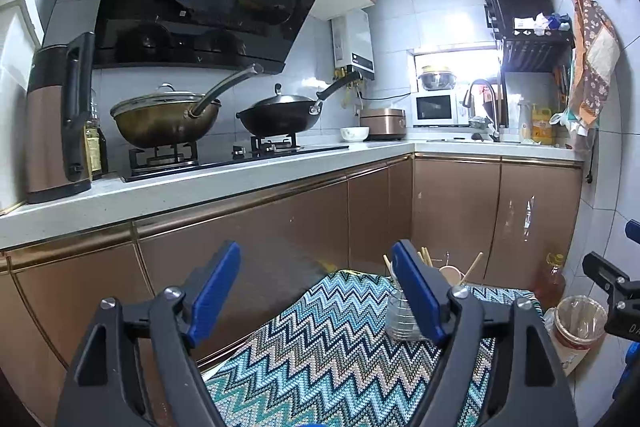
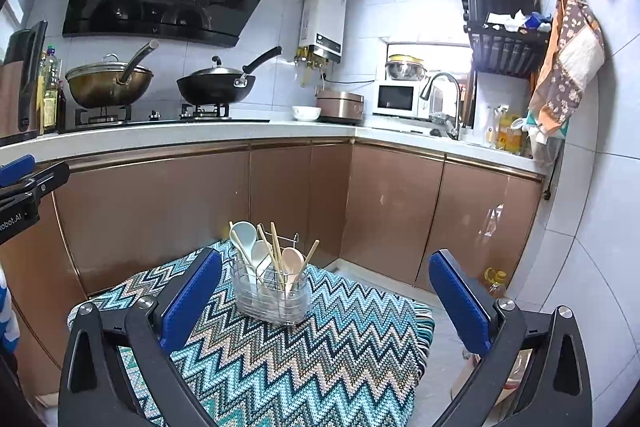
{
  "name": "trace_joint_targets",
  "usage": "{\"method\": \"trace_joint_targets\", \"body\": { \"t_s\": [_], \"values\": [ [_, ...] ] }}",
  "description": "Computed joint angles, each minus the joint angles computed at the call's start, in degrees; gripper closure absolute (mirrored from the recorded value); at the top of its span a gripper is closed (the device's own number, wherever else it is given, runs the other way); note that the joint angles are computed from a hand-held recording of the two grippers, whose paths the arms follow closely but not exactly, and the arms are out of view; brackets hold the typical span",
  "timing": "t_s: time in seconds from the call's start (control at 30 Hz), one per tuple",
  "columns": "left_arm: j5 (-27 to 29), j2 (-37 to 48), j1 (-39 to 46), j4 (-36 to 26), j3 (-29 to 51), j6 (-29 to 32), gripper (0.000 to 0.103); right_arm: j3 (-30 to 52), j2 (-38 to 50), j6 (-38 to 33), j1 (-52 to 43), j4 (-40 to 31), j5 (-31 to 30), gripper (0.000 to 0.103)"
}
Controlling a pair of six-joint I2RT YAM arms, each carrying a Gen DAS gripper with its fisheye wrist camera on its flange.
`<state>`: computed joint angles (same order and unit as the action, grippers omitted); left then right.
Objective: Organize utensils
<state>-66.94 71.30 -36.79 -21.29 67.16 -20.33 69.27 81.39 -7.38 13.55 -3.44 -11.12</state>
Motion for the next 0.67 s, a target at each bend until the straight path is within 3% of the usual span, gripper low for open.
{"method": "trace_joint_targets", "body": {
  "t_s": [0.23,0.67],
  "values": [
    [-2.84,-1.28,-2.64,-1.77,0.07,-0.56,0.025,-1.43,-2.56,0.32,-0.3,-0.05,0.0,0.001],
    [-2.91,-0.1,-2.96,-8.43,2.71,-5.0,0.025,-1.06,-2.48,1.83,-1.03,-0.18,-0.56,0.001]
  ]
}}
